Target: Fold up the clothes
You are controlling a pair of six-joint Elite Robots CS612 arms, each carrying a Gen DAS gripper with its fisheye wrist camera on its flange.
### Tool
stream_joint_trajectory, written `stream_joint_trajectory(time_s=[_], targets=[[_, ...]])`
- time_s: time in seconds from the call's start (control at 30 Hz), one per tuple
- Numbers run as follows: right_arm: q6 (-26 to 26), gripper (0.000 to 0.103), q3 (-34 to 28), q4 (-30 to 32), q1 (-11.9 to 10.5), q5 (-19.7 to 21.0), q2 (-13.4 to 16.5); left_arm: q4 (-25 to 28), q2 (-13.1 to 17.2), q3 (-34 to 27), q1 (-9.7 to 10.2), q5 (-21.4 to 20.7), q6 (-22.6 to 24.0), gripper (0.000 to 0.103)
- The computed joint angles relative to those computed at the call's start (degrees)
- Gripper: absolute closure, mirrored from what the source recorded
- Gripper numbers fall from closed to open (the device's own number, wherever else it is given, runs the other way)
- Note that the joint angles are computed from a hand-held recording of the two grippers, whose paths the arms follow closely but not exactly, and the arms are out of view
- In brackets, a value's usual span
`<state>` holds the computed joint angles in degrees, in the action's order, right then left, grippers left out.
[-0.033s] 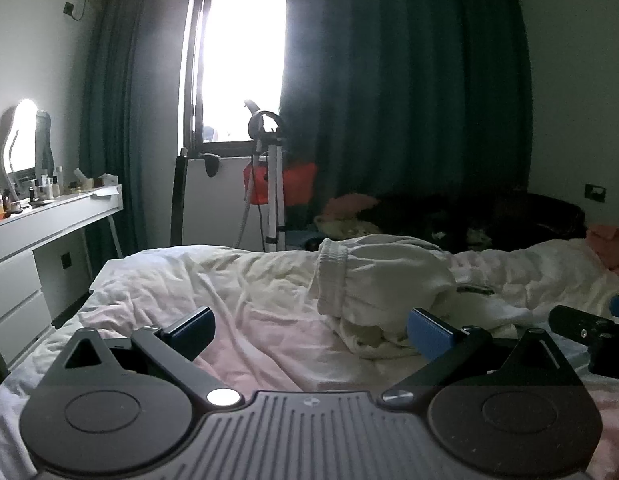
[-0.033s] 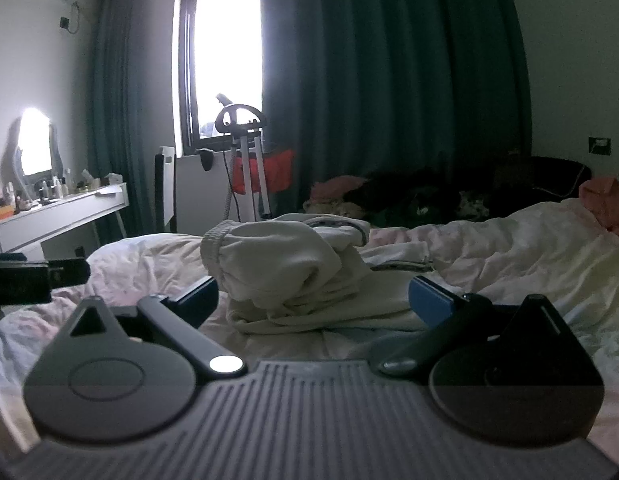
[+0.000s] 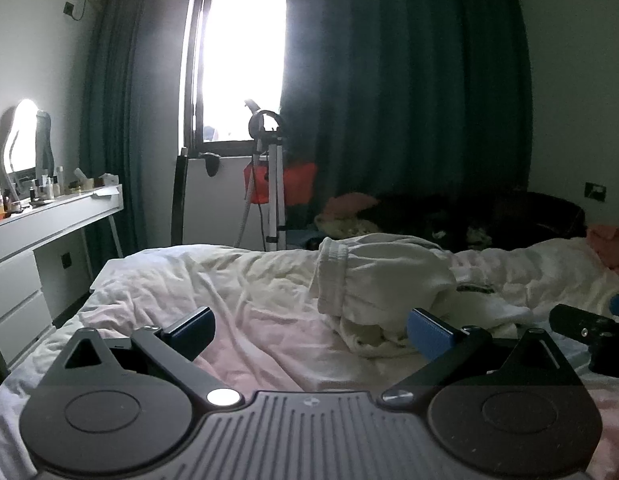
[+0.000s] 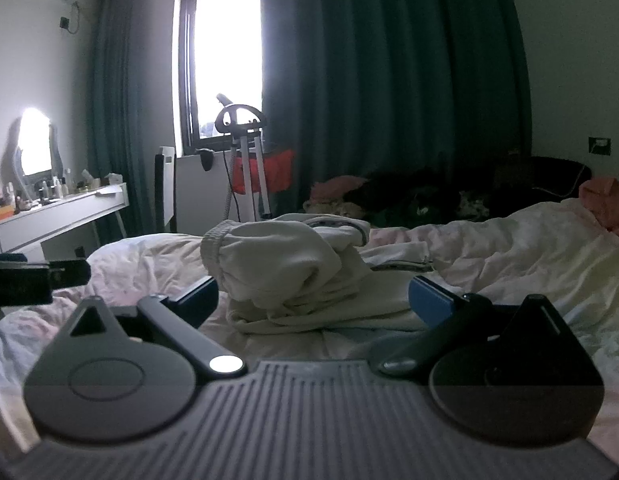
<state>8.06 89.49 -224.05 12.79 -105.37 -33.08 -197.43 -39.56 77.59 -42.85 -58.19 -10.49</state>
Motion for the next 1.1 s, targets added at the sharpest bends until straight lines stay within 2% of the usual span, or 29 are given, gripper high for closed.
stream_joint_trajectory(time_s=[0.13,0.53,1.1], targets=[[-0.23,0.0,0.15,0.88,0.1,-0.18,-0.21,-1.48,-0.13,0.44,-0.24,0.77,1.41,0.0],[0.52,0.0,0.04,1.07,0.1,-0.27,-0.15,2.54,-0.08,-0.35,-0.15,0.14,0.64,0.0],[0.83,0.0,-0.03,1.73,-0.05,0.4,-0.15,2.92,0.04,-0.31,-0.02,-0.19,0.53,0.0]])
